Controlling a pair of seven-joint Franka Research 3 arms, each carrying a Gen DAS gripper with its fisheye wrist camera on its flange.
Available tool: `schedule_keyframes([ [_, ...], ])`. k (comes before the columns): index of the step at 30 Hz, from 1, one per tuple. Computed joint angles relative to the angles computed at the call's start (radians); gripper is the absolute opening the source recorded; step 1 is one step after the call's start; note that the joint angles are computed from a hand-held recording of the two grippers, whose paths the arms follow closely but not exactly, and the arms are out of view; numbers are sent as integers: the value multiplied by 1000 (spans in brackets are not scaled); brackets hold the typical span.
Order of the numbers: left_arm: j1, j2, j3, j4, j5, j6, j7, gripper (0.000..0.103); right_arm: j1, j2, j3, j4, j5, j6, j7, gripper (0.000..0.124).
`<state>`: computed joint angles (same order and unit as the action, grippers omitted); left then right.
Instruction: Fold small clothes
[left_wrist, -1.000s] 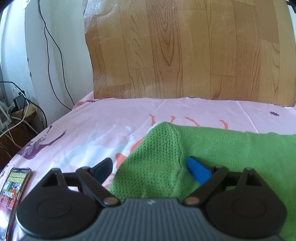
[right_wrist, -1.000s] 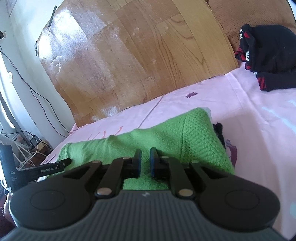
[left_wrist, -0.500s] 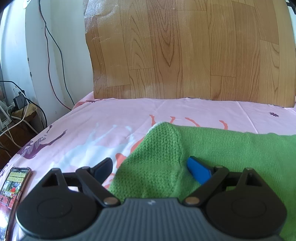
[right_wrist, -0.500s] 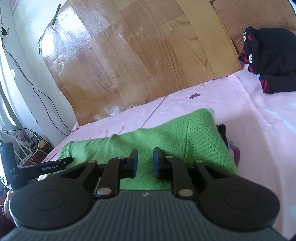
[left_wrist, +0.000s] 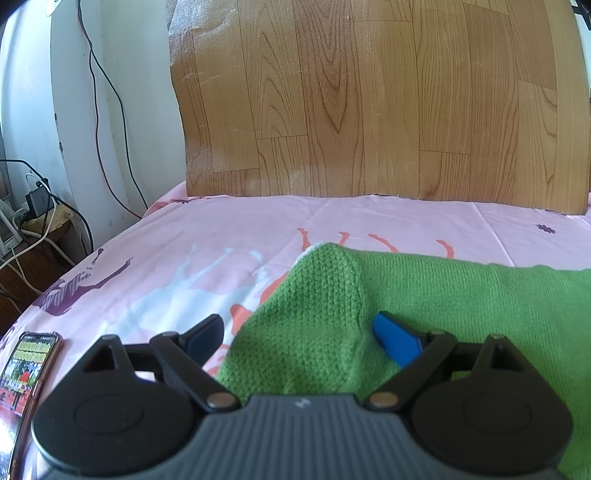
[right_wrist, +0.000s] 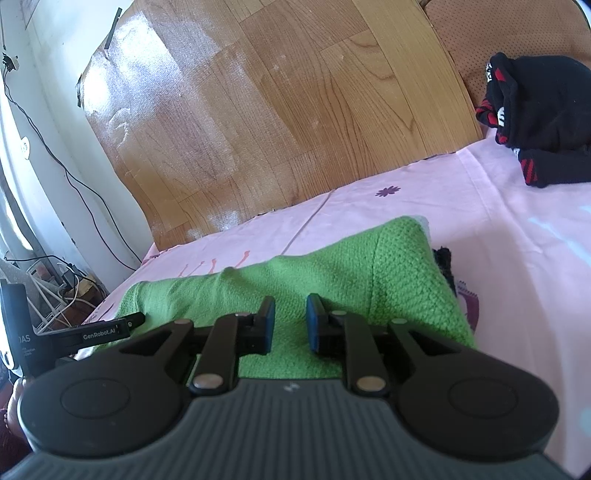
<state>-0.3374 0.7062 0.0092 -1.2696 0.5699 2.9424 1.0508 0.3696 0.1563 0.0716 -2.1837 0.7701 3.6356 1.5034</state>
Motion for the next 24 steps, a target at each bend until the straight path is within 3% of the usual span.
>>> schedule_keyframes([
  [12, -1, -1, 1, -2, 0, 0, 0, 92, -7, -3, 6, -14, -49, 15, 23, 32],
  [24, -1, -1, 1, -1, 0, -2, 1, 92, 25, 5, 0, 9, 40, 25, -88, 38],
])
